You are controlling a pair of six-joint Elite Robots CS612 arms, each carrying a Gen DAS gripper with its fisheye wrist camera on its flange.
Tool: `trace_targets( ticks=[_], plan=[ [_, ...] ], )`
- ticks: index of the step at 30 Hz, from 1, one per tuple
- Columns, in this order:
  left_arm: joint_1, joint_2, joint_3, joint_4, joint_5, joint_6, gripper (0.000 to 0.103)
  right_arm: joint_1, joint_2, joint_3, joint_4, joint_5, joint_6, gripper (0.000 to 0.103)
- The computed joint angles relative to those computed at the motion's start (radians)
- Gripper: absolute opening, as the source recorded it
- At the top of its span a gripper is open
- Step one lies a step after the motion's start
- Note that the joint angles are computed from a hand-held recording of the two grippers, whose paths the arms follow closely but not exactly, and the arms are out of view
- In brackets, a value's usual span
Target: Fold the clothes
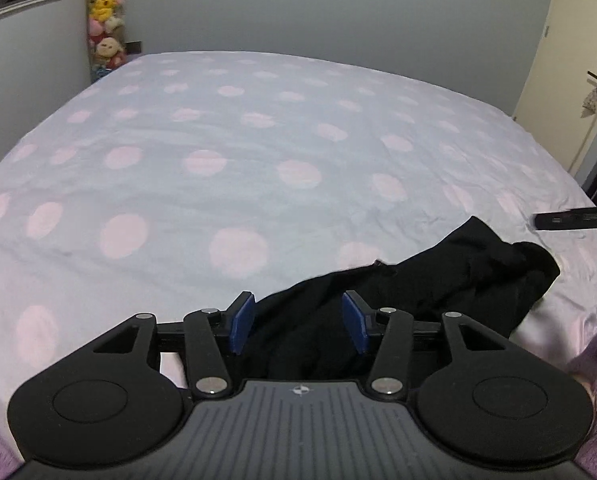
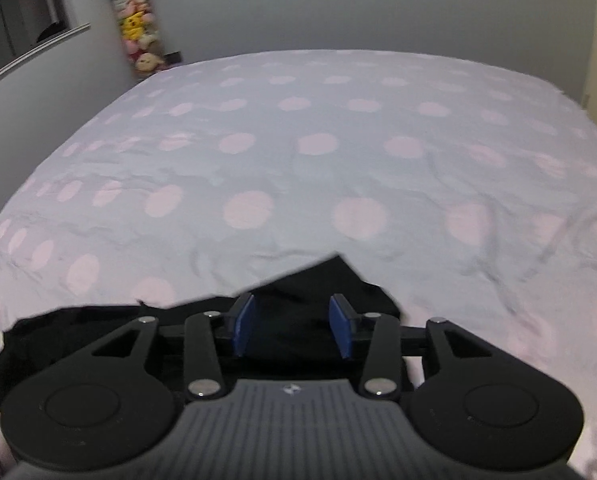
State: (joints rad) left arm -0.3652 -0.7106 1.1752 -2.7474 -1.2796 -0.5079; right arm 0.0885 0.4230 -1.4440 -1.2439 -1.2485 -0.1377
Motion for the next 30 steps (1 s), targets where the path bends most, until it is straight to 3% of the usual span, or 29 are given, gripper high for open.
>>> trace_targets(
  ticks=[4,5,8,10,12,15,19,23,28,30],
  plan=[
    [0.006,0.052,-0.066,0.052,-0.046,-0.016,0.04,0.024,-0.012,0.076,0.005,0.035,-0.004,0.047],
    [0.007,0.055,-0.066,0.059,-0.063,-0.022,0.036,0.027,-0.012,0.086,0.016,0.037,-0.006,0.051],
    [0.009,0.06,-0.061,0.078,-0.107,-0.035,0.024,0.029,-0.004,0.084,0.079,0.026,-0.01,0.049],
    [0.011,0.053,-0.041,0.087,-0.13,-0.039,0.011,0.027,0.005,0.07,0.13,0.013,-0.018,0.041],
    [0.012,0.043,-0.018,0.076,-0.149,-0.057,0.005,0.018,0.02,0.036,0.181,0.002,-0.014,0.009],
    [0.008,0.028,0.013,0.055,-0.169,-0.062,0.0,-0.004,0.043,-0.024,0.26,0.016,0.002,0.003],
    [-0.004,0.007,0.046,0.05,-0.189,-0.025,0.0,-0.028,0.06,-0.084,0.376,0.033,0.027,0.002],
    [-0.013,-0.009,0.078,0.04,-0.211,-0.028,0.0,-0.033,0.079,-0.126,0.374,0.055,0.009,0.006],
    [-0.024,-0.021,0.112,-0.03,-0.161,-0.101,0.0,-0.03,0.103,-0.169,0.327,0.074,-0.038,0.009],
    [-0.029,-0.024,0.103,-0.043,-0.075,-0.102,0.0,-0.031,0.11,-0.185,0.309,0.084,-0.03,0.01]
  ],
)
